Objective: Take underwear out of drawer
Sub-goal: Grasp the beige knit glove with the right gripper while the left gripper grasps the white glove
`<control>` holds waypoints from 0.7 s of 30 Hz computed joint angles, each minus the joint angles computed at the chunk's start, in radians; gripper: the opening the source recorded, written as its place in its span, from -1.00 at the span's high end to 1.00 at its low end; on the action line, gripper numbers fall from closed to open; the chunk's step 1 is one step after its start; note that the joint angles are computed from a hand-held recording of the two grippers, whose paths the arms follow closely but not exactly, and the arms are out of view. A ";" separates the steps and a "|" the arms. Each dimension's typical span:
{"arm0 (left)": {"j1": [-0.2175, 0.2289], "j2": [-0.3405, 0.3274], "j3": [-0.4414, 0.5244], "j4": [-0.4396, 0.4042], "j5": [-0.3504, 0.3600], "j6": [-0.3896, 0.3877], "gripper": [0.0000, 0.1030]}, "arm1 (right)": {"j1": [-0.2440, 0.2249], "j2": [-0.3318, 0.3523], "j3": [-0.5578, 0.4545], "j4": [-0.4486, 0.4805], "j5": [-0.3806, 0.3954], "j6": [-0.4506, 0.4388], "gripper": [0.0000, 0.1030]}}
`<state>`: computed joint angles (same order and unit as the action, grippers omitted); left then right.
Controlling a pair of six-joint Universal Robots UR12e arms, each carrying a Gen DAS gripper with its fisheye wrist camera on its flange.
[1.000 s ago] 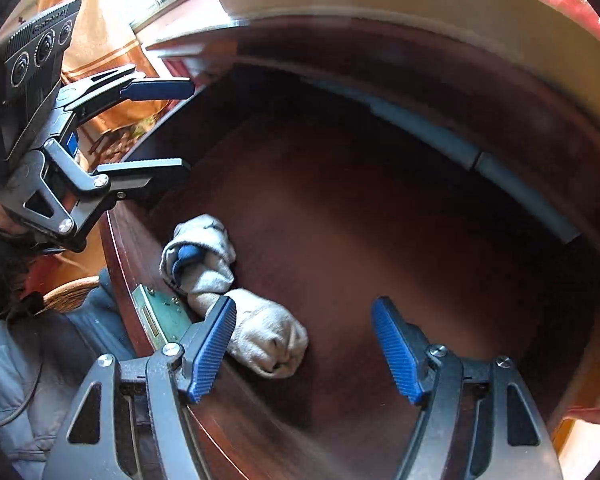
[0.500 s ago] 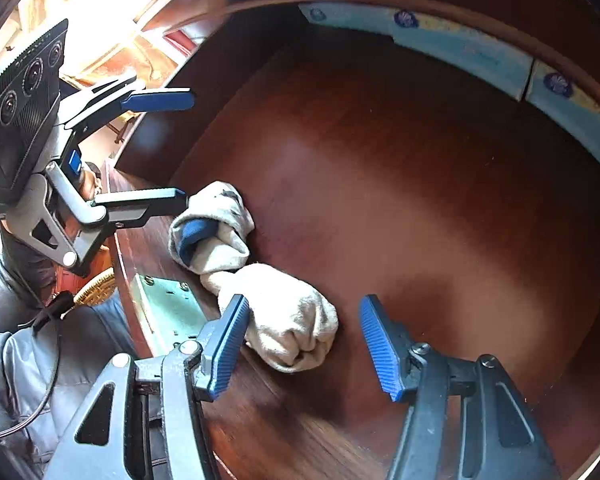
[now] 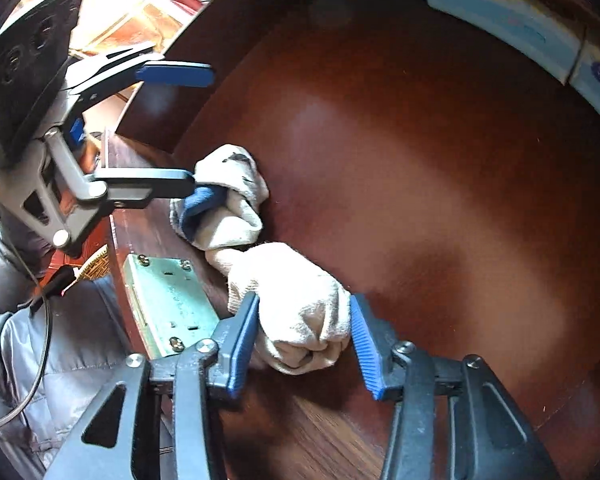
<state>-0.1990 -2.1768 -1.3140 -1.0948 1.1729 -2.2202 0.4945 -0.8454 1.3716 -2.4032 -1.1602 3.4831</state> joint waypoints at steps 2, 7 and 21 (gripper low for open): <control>-0.003 -0.009 0.015 -0.028 0.004 -0.004 -0.74 | 0.005 -0.006 0.009 -0.027 -0.024 0.002 0.24; -0.004 -0.035 0.057 -0.104 0.010 -0.026 -0.74 | 0.010 -0.035 0.063 -0.152 -0.110 0.071 0.30; -0.047 -0.066 0.099 -0.151 0.110 -0.006 -0.74 | 0.009 -0.064 0.102 -0.234 -0.241 0.132 0.30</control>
